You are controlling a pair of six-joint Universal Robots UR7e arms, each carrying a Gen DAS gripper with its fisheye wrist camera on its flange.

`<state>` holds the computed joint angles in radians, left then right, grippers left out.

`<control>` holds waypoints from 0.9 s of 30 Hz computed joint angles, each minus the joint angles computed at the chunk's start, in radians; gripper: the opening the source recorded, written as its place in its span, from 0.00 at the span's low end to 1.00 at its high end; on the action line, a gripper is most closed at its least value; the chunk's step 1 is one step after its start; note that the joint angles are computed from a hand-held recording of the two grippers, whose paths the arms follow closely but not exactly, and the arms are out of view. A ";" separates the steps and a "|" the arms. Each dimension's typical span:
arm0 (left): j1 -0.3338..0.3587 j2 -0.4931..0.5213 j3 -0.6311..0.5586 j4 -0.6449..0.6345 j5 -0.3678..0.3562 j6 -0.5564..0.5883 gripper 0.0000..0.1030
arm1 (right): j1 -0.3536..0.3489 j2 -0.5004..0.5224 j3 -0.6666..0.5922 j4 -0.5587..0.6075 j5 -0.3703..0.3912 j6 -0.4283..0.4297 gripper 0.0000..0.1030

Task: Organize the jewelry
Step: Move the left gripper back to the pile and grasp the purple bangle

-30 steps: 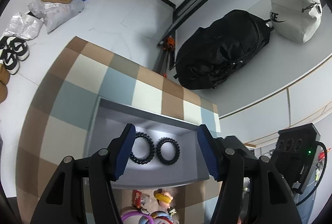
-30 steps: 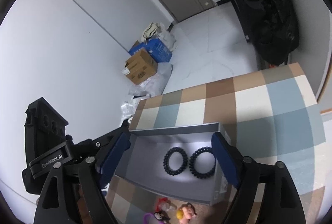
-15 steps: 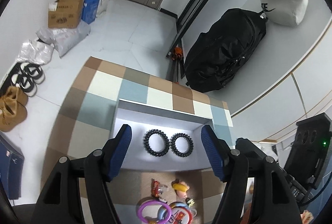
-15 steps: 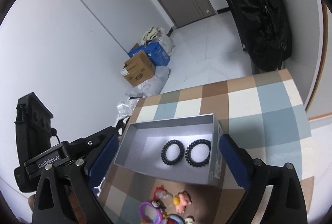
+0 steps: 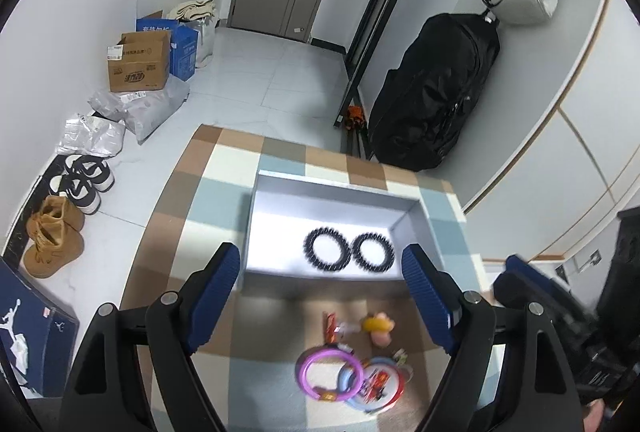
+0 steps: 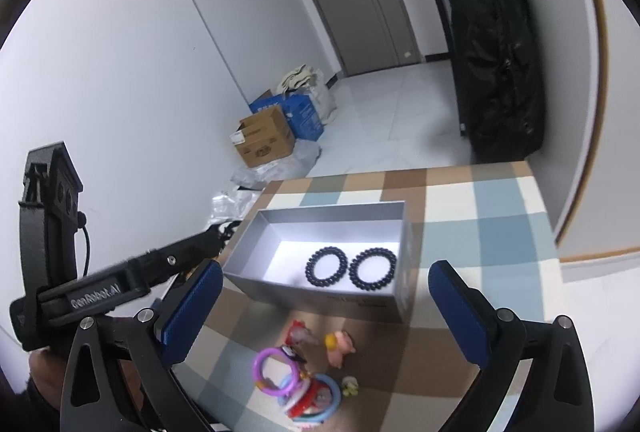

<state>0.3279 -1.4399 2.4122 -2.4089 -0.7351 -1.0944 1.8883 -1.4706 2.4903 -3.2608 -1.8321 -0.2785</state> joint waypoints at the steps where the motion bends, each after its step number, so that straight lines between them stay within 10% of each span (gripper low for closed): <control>1: -0.006 -0.008 0.007 0.012 0.000 -0.011 0.77 | 0.003 -0.007 0.010 -0.011 -0.009 -0.003 1.00; 16: 0.031 -0.013 0.030 0.053 -0.229 0.006 0.77 | 0.003 -0.062 0.071 0.017 -0.080 -0.024 1.00; 27: 0.002 0.079 -0.024 0.239 -0.250 0.048 0.77 | -0.028 -0.106 0.080 0.056 -0.046 0.002 1.00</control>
<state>0.3299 -1.3613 2.3877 -2.1698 -0.9855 -1.0469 1.8601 -1.5769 2.5706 -3.2050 -1.8785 -0.2767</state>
